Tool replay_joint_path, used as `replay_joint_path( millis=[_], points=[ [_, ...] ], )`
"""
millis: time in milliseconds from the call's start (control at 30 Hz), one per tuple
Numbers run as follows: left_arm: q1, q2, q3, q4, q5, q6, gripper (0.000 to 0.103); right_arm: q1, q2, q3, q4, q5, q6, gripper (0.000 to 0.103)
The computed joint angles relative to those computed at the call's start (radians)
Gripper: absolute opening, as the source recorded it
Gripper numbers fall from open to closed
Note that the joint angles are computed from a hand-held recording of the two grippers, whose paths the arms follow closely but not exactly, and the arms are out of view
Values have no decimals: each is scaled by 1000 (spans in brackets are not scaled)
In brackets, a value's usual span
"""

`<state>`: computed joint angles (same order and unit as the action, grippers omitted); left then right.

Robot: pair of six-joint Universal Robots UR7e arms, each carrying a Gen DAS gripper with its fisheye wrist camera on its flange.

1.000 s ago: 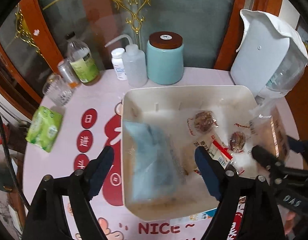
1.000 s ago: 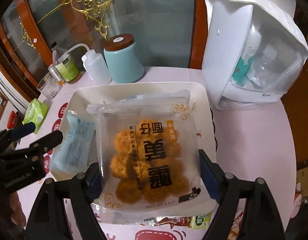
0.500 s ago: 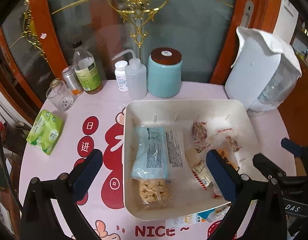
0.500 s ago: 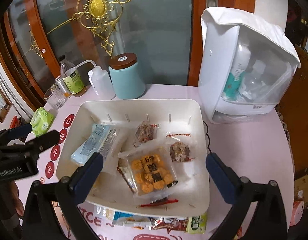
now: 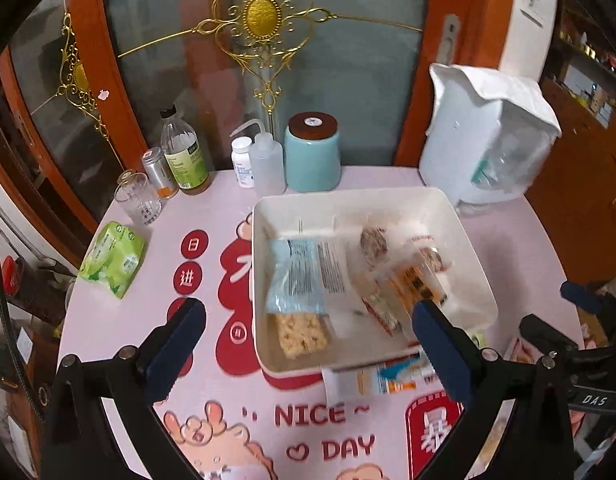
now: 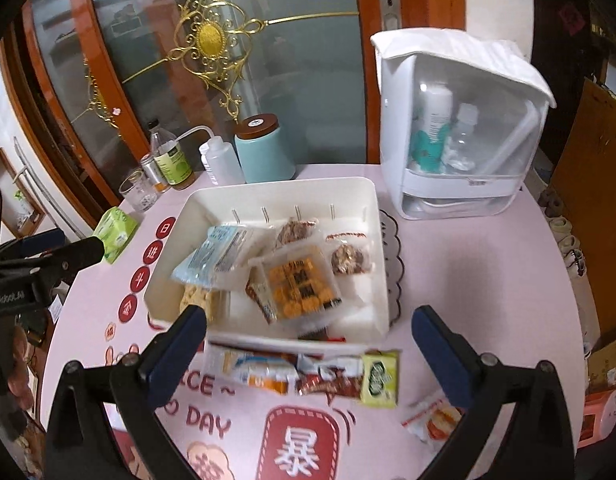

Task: Organize snacks
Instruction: 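Carry both packs into the white tray and open both tools, then move both tools back toward the remaining snacks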

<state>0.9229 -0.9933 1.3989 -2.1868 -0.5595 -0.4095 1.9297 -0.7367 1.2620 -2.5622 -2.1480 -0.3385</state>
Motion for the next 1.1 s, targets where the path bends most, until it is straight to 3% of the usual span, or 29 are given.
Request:
replay_joint_path(
  millis=[200,333,500,700,900,1100],
  points=[
    [-54,-45,81,60,-14,-51,102,7,-127,162,-75,-7,-61,103],
    [-104,-54,150,41,48,-24,102,5,-211,254,-77,-17,-68,103],
    [-136,-48,193,16,21,29,102,-6,-305,363,-89,-50,-73,103],
    [-160,-21,219,5,-63,77,102,-17,-378,521,-260,-126,-179,103],
    [-183,35,227,-23,-92,127,102,-74,-445,643,-294,-84,-206,102],
    [-165,102,177,47,-133,107,102,-142,-479,738,-291,-38,-183,102]
  ],
)
